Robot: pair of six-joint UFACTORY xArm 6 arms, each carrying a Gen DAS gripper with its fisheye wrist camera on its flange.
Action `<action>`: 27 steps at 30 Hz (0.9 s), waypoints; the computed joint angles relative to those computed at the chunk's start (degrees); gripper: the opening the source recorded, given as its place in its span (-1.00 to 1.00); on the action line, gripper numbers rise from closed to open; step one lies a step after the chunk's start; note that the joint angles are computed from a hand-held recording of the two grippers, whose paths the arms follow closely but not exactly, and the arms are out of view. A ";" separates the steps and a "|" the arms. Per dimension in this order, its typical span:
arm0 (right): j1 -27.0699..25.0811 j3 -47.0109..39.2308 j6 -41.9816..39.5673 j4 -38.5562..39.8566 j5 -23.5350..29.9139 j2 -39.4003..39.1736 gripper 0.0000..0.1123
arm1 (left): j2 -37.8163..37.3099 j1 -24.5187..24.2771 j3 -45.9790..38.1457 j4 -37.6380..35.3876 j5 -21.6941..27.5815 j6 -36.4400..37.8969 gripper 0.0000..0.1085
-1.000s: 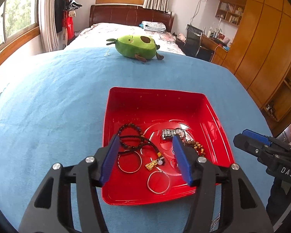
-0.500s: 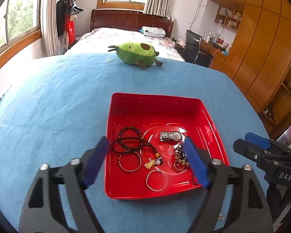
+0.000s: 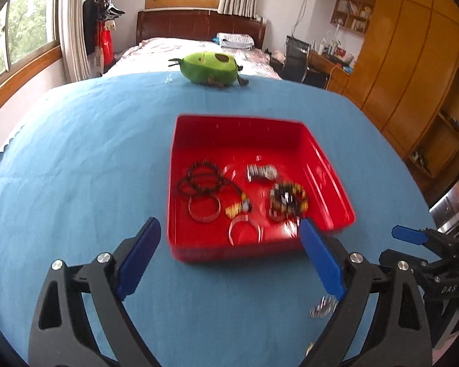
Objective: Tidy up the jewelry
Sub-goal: 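Withdraw both tools from the tin toward the silver chain and gold pendant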
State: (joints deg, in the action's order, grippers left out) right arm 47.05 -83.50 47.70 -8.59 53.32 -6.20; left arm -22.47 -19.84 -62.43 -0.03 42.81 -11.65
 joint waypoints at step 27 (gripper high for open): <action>3.75 6.22 4.89 10.35 -0.64 3.00 0.54 | -18.64 -0.21 20.57 2.78 2.06 -7.65 0.68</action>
